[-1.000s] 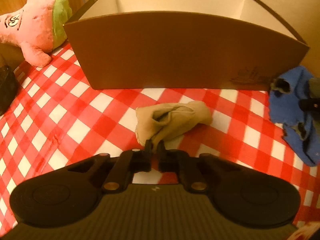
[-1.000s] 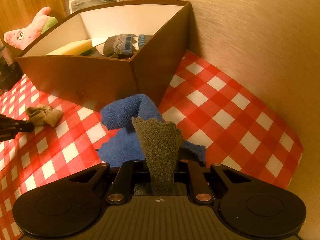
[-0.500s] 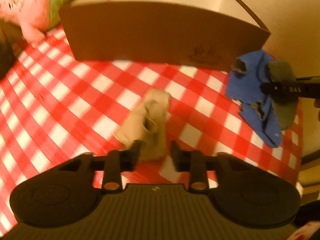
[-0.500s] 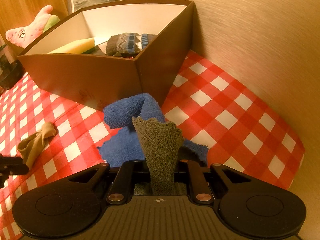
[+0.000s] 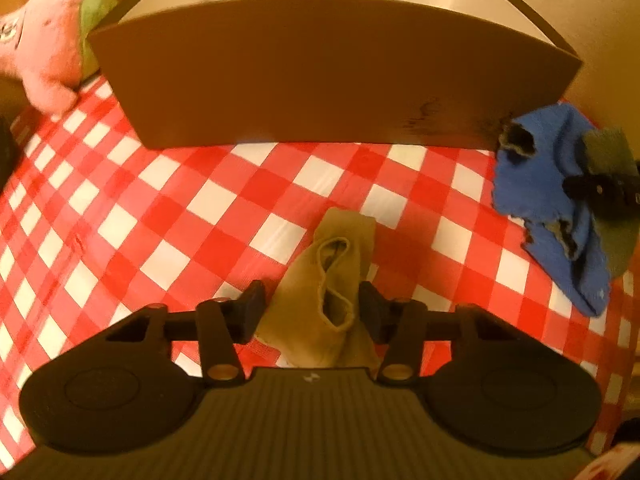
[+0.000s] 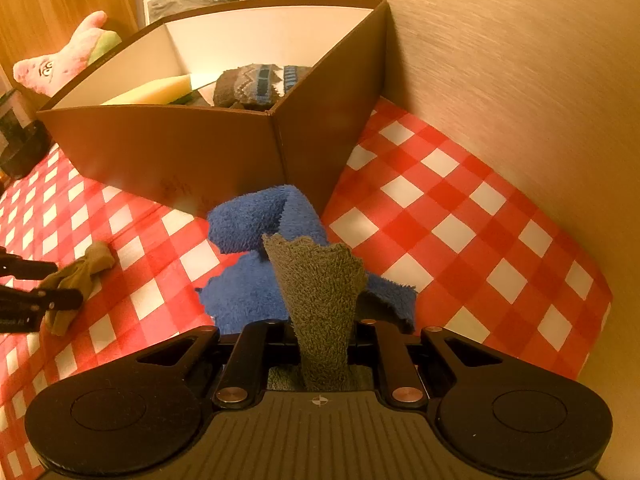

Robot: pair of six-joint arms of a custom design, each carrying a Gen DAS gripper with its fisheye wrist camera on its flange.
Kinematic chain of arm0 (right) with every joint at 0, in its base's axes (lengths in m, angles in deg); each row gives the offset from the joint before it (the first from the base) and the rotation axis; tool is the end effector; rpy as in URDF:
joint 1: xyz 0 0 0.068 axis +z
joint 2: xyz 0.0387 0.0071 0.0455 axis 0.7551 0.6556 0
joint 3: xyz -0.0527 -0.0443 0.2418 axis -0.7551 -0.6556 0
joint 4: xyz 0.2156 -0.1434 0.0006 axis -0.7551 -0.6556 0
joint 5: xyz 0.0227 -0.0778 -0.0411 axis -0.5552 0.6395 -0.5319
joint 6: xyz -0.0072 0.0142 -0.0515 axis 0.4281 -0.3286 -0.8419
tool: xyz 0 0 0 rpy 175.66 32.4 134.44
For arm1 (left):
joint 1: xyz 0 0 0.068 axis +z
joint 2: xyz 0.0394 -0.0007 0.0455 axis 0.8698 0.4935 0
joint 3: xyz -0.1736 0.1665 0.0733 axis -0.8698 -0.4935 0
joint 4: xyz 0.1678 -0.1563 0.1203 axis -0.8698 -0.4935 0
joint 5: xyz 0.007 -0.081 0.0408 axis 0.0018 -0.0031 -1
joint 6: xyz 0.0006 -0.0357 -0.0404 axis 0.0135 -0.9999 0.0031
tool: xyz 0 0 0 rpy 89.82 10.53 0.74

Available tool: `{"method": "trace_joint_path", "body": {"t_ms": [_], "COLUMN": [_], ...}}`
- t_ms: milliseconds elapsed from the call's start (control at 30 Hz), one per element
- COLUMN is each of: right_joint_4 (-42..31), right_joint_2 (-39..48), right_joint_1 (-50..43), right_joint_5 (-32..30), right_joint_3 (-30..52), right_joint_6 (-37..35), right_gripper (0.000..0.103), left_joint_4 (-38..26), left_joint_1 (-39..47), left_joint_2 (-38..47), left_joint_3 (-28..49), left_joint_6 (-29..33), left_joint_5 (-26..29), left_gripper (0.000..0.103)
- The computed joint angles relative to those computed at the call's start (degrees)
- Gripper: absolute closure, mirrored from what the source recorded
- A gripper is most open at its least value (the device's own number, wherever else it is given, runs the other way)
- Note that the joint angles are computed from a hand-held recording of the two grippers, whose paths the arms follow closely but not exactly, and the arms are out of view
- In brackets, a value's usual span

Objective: Organize soft objects
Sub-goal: 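Grasp the beige sock with the left tool while the right tool holds the blue cloth, then carry the beige sock and blue cloth over the brown box with both tools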

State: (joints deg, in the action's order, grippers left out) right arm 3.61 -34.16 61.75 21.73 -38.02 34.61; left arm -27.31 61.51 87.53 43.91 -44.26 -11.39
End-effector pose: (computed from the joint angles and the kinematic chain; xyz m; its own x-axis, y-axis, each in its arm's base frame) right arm 0.1871 0.0324 0.2048 -0.7439 0.3506 -0.5689 0.3717 0.9246 0.0837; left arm 0.3605 -0.0038 0.1812 -0.7256 0.5353 -0.4324 0.6089 0.7922 -0.0411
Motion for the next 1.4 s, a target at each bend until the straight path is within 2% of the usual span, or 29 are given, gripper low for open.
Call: {"method": "trace_joint_path", "body": {"t_ms": [167,233,333,700,1000,1400], "right_joint_4": [-0.4,-0.5,-1.0,-3.9,-6.0,-7.1], "right_joint_2": [-0.3,-0.4,-0.7,-3.8,-5.1,-4.0], "right_joint_1": [0.5,0.8,1.8,6.4,13.9,18.0], "right_joint_5": [0.1,0.1,0.6,1.6,2.4,2.3], "right_joint_3": [-0.1,0.1,0.5,2.3,7.0,16.7], "right_joint_6": [0.0,-0.1,0.3,0.8,-0.4,-3.8], "right_gripper": [0.089,0.089,0.089,0.089,0.089,0.089], "left_joint_4": [-0.3,-0.5,-1.7,-3.9,-7.0,-10.1], "left_joint_1": [0.4,0.6,0.8,1.4,4.1,6.4], "left_joint_2": [-0.8,-1.3,-1.7,-8.0,-15.2,-20.5], "left_joint_3": [-0.5,-0.6,0.1,-2.3,-2.9,3.3], "left_joint_6": [0.3,0.0,-1.0,-2.2,-3.3,-5.0], "left_joint_5": [0.7,1.0,1.4,0.1,2.7,6.3], "left_gripper": [0.074,0.09,0.096,0.099,0.099,0.099]}}
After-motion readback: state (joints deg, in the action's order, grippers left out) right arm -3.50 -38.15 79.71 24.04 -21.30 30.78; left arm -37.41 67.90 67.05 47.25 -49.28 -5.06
